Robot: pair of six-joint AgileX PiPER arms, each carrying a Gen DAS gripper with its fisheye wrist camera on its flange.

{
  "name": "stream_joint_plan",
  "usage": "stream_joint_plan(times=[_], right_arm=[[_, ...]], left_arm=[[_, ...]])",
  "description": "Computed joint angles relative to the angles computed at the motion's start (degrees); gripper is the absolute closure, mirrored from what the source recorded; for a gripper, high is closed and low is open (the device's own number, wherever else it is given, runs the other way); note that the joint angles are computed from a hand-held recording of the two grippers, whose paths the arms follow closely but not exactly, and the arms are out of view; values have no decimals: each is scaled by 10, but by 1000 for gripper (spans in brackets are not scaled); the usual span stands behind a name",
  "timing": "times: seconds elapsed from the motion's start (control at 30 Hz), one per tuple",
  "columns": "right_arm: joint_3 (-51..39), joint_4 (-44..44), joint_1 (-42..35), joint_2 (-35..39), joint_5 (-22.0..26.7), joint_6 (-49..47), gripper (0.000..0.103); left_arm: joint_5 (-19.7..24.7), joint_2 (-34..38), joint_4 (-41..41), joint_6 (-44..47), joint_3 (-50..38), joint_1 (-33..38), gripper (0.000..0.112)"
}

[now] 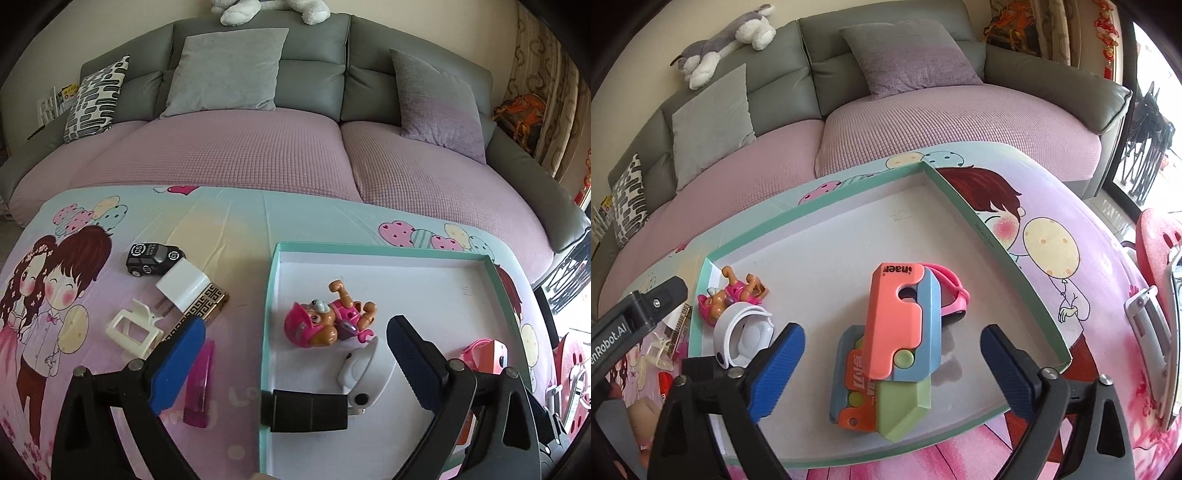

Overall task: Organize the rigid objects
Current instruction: 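Open both tools to release the smartwatch and folding knife in the tray, then move the left tool to the red roll-on bottle while the right tool approaches the pink stick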

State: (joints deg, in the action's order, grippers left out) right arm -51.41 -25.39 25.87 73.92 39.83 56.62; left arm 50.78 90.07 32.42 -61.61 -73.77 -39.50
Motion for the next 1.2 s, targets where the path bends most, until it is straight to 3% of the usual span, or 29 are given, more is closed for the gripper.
stream_joint_plan(times=[0.67, 0.8, 0.93, 1.07, 1.2], right_arm=[[-17, -21, 35, -6, -5, 14, 0], [-32, 9, 55, -2, -37, -14, 0], [-61, 2, 95, 25, -28, -10, 0], [-71, 36, 105, 39, -53, -32, 0], [-89, 19, 132, 58, -46, -7, 0]], left_arm=[[26, -36, 45, -27, 39, -6, 13], [35, -62, 47, -34, 60, 16, 13], [57, -96, 67, -51, 95, 36, 13], [55, -131, 61, -61, 133, 75, 13], [41, -158, 46, -50, 161, 107, 13]])
